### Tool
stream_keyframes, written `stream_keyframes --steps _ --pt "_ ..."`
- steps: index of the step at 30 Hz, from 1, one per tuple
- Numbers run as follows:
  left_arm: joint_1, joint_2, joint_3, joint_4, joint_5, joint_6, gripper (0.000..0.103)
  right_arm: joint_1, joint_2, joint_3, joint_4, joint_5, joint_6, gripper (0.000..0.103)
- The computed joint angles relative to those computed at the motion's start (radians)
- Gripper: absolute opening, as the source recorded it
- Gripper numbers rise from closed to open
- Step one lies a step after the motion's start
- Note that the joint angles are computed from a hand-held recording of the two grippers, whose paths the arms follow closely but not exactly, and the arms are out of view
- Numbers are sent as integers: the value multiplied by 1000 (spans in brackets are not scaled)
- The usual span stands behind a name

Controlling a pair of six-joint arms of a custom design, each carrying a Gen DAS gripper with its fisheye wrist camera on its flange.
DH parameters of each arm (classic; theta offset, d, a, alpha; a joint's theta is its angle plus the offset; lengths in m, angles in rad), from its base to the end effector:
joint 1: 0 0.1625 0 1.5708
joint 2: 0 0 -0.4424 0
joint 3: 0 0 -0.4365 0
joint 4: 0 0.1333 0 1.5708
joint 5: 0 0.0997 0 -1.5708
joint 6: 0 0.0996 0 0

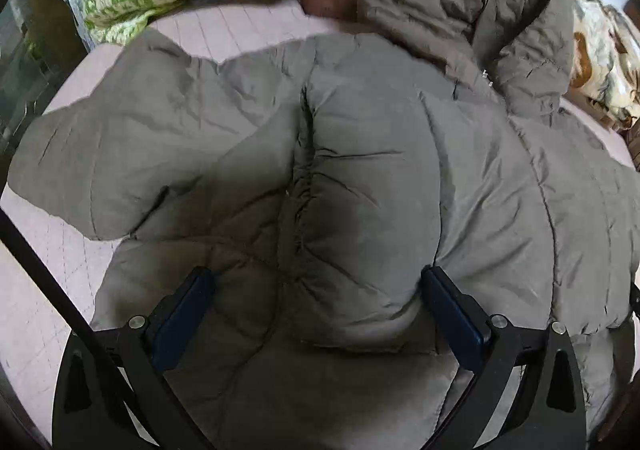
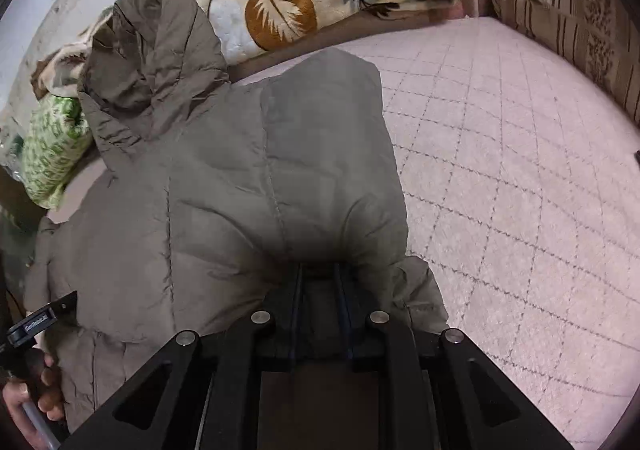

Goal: Fold large clothes
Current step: 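Lay the sleeve flat over the jacket body and open the right tool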

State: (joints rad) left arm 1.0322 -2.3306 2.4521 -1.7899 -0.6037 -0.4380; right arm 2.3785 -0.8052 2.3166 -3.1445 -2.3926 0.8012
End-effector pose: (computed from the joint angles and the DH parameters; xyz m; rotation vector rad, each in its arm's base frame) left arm 0.0651 -0.3107 0.3838 0.0554 2.2477 -0.6507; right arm 0.3570 -0.2579 -0.0158 -0.0257 -2.4868 0.8343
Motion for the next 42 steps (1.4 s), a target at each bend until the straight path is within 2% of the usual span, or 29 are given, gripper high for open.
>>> stream_keyframes --steps 2,4,7,9,12,16,17,19,21,25,29,38,42 --pt "-25 -19 -9 45 6 -29 103 18 -20 -8 46 -14 39 17" --pt "-76 -68 -17 101 16 -68 103 53 -20 -14 28 -54 42 17" --pt "-185 -158 -36 189 40 -126 103 99 -5 -24 -53 -101 -35 17" --pt "-221 -192 -48 202 24 -136 103 125 15 -39 -120 -113 -92 17" --pt "-205 -193 -47 143 -35 -85 103 125 49 -65 -179 -64 -150 18" --pt "-143 -148 -12 109 -37 -48 103 117 97 -113 -129 -20 -159 18" --pt "-123 -128 -5 93 -28 -39 103 114 108 -122 -119 -6 -155 20" --pt "-62 -71 1 67 -20 -24 103 106 126 -144 -47 14 -130 30" --pt "-6 -38 9 -6 -42 29 103 90 138 -164 51 23 -90 31" --pt "-19 -42 23 10 -12 28 103 94 152 -187 119 -1 -77 33" --pt "-36 -58 48 6 16 37 103 90 152 -183 112 8 -82 38" --pt "-36 -101 76 -64 12 95 103 100 159 -194 134 17 -61 47" --pt "-50 -109 76 -38 20 94 103 103 162 -203 157 9 -61 49"
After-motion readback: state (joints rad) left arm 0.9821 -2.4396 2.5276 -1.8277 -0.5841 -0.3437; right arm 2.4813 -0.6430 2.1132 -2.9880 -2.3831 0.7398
